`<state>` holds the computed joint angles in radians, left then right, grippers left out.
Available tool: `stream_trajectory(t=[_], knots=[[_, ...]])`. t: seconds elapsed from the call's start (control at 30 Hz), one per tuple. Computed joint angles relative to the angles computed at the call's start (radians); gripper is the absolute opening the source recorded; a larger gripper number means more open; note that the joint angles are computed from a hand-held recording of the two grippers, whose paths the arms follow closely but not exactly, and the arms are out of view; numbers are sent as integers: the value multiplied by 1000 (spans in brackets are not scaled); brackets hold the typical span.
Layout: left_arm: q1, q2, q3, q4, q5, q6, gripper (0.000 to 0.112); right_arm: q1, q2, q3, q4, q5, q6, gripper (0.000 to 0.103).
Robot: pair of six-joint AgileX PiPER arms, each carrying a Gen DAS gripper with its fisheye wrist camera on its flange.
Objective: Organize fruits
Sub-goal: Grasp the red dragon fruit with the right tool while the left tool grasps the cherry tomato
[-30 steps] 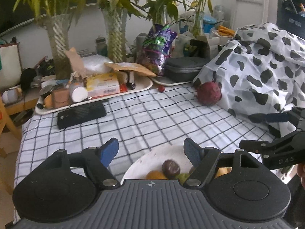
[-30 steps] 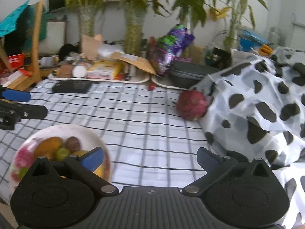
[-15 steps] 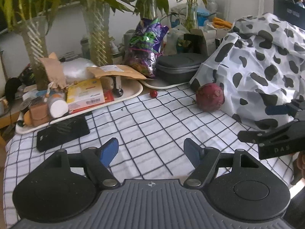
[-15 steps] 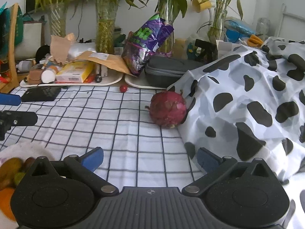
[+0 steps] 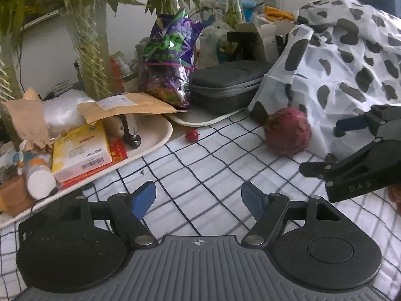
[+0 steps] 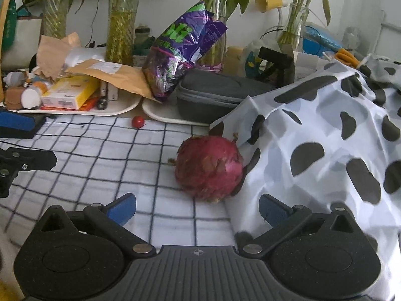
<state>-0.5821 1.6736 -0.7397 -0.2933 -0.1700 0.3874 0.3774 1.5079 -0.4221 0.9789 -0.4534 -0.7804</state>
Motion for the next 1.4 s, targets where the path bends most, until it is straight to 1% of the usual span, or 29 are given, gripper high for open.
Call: stream_trajectory(t=[0.07,0.13,0.17,0.23,0.37,0.47,0.5,0.63,0.7,0.77,0.8,0.87,0.97,1.0,1.1,1.13,1.2,1.33,1.4], knots=[[22,41,-33,94,5,-86,74,-20,43,-22,-57,-16,27,103],[47,77,-63,238,12,-231,74,-37,85,-49,-91,-28,28,103],[57,94,-77,272,15,-260,74,-44,106,-62,-109,-34,35,103],[66,123,-99,252,17,-229,74,-57,141,-81,-156,-46,57,103],[91,160,-132,383,18,-351,74,-60,206,-119,-224,-82,63,103],[101,179,-149,434,15,-396,74,-55,250,-147,-239,-104,33,103],[106,185,-154,489,15,-450,74,-57,262,-156,-245,-105,26,102],[113,204,-174,596,12,-553,74,-58,296,-183,-228,-120,-10,95],[112,210,-182,601,13,-552,74,-66,308,-196,-213,-115,-33,91],[107,216,-188,561,12,-508,74,-70,324,-211,-179,-110,-77,84],[106,218,-191,561,12,-508,74,-70,335,-216,-161,-114,-99,83],[104,223,-199,572,13,-522,74,-79,341,-211,-194,-122,-75,81],[104,233,-208,611,6,-559,74,-77,345,-215,-191,-125,-87,79],[106,239,-213,643,2,-589,74,-76,345,-216,-189,-125,-88,79],[110,261,-234,710,-14,-654,74,-85,337,-231,-171,-91,-111,77],[113,271,-250,771,-13,-714,74,-93,329,-232,-173,-73,-109,76],[111,286,-274,814,-13,-751,74,-113,317,-233,-201,-45,-80,75],[105,324,-327,852,-30,-771,73,-141,293,-215,-288,-23,-1,74],[99,345,-353,827,-34,-737,73,-151,276,-206,-320,-14,27,73]])
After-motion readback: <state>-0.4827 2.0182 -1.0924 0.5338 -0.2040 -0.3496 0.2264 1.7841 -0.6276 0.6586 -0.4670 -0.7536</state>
